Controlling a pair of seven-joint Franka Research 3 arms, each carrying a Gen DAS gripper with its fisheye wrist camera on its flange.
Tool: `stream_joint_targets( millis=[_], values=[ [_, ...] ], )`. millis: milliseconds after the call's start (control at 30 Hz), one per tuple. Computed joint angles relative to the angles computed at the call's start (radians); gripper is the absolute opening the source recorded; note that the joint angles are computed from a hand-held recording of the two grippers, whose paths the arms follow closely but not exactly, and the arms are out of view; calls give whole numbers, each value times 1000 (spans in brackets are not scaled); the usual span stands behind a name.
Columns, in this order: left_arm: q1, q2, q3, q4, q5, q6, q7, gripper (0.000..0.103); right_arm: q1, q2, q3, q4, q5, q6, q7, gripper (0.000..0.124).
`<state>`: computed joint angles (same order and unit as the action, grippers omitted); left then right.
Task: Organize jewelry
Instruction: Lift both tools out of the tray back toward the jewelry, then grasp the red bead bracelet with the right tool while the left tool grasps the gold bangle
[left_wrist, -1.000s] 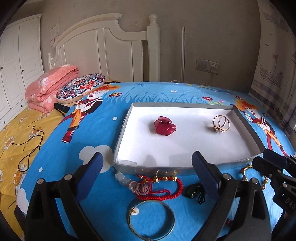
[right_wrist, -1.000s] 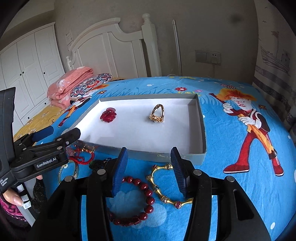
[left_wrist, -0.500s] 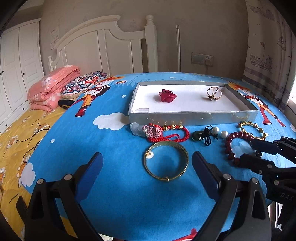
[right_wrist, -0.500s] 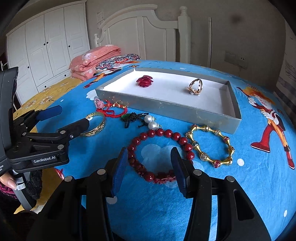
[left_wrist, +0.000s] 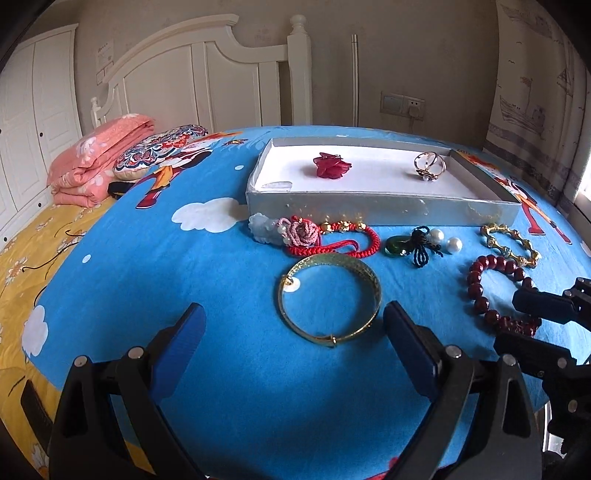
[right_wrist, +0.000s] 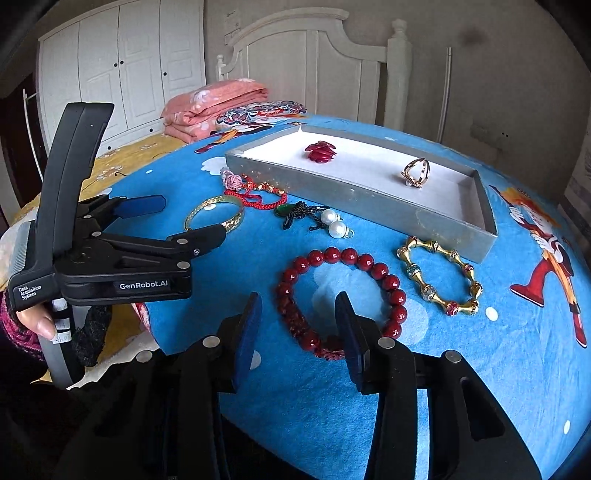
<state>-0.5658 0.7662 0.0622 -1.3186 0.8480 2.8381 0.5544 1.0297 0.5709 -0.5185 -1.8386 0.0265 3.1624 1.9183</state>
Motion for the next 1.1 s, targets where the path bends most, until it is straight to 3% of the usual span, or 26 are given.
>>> stream_joint_targets(
  millis=[200,300,367,467,600,833,933,1033,1100],
  values=[
    [9,43,-18,75,-40,-42,53,94,-13,20,9,42,-32,-30,-16,40],
    [6,50,-15,86,-50,-45,59,94,-93,4,100,39,-33,-8,-46,32],
    [2,50,-7,86,-48,-40,52,94,-83,-2,89,22,-34,9,-57,16],
    [-2,46,2,75,-43,-26,33,94,-90,-21,107,-17,0,51,-79,12],
    [5,46,-10,72,-56,-18,37,94,-15,2,36,-22,68,75,-84,11],
    [20,76,-46,120,-116,-39,111,93,83,62,-80,24,157,34,-52,11],
    [10,87,-38,136,-122,-31,126,80,101,71,-105,23,168,34,-25,11],
    [-1,84,-22,127,-113,-4,128,59,103,69,-109,13,178,45,-11,11],
    [-5,80,-19,120,-115,1,129,57,116,73,-124,9,188,49,-4,11]
  ],
)
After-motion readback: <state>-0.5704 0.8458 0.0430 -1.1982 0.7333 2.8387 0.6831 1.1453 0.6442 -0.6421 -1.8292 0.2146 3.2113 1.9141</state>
